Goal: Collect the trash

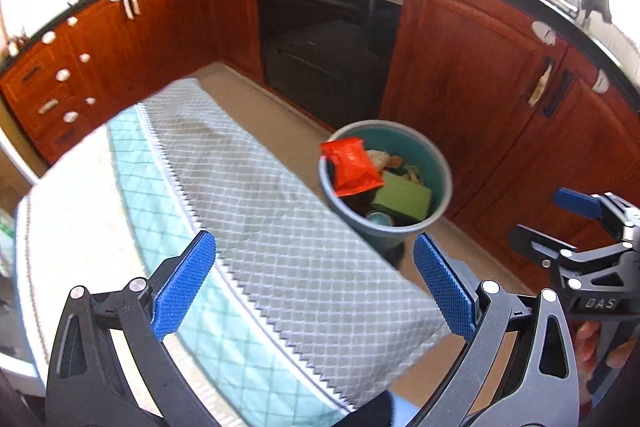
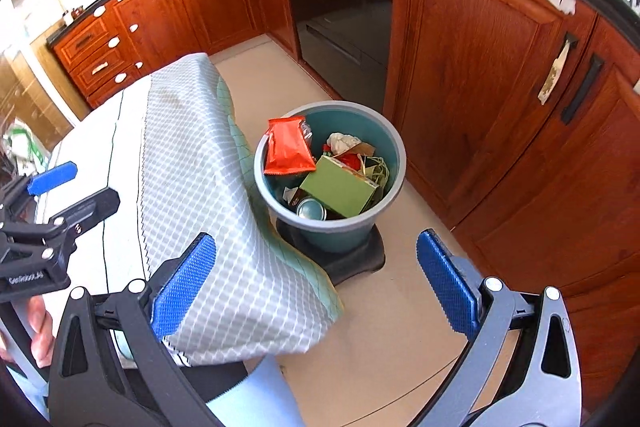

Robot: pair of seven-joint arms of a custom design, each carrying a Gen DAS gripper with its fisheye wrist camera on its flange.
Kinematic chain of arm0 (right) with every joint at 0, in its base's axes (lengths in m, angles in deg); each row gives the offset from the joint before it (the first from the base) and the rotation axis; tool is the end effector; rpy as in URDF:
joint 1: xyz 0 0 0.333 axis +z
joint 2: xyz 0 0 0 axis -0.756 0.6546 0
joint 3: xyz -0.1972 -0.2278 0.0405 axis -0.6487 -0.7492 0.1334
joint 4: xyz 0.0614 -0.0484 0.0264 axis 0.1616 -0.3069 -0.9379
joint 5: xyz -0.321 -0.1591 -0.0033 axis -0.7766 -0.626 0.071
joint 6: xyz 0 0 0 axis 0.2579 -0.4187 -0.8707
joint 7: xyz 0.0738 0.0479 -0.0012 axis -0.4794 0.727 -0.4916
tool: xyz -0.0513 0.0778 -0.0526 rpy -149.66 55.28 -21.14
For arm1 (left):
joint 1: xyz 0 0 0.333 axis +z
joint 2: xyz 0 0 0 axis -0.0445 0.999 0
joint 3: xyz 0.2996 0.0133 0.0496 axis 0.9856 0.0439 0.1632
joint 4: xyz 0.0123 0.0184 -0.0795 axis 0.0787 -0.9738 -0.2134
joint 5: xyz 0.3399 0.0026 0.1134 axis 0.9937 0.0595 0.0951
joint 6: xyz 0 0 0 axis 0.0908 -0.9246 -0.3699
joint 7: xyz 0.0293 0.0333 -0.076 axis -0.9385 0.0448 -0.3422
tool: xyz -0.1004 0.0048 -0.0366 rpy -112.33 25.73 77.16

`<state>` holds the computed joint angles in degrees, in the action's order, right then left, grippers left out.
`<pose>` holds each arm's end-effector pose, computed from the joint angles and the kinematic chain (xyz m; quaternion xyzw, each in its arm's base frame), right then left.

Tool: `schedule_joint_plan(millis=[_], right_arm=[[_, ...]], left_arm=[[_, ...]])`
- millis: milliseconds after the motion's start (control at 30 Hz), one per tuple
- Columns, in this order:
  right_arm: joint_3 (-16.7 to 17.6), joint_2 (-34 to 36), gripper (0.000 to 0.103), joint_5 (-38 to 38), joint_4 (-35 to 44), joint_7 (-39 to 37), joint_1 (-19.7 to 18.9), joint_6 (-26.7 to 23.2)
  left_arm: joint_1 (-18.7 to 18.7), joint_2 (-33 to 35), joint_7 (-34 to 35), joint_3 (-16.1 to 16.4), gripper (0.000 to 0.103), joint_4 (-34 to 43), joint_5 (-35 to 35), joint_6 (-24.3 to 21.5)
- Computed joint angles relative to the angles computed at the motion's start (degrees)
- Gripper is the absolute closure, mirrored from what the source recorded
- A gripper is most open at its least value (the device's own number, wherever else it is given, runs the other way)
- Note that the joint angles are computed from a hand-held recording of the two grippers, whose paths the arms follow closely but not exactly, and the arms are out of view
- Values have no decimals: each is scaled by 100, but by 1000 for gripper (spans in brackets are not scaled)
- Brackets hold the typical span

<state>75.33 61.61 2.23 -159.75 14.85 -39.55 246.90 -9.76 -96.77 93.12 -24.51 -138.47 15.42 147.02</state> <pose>0.4177 0.0921 0.4584 -0.7250 0.6168 -0.1655 0.2581 0.4229 -0.1751 0.4658 -0.6361 0.6959 -0.2379 0.2337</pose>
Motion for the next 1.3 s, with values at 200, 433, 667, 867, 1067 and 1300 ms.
schedule_joint_plan(millis=[200,433,667,867,1067,1300], right_arm=[[298,-517,6,-383,-421,364,-218,-8],[586,-863,6,-769,-739,669,-417,48],[662,-955,6,-918,-908,884,-426,105],[600,-775,6,-952,-822,909,-327,27],[586,-673,6,-986,-791,960,-264,24],[573,-614,6,-1011,-769,944,-189,18]], left_arm=[[-271,-593,94,150,4,-473,-313,14],[-358,-782,20,146,4,-690,-581,-138],[-258,-889,-187,51,4,-967,-604,-86],[-156,-912,-275,16,4,-1074,-537,-22],[-55,-923,-425,-24,4,-1098,-445,-31],[-9,-948,-572,-63,4,-1075,-320,-118]])
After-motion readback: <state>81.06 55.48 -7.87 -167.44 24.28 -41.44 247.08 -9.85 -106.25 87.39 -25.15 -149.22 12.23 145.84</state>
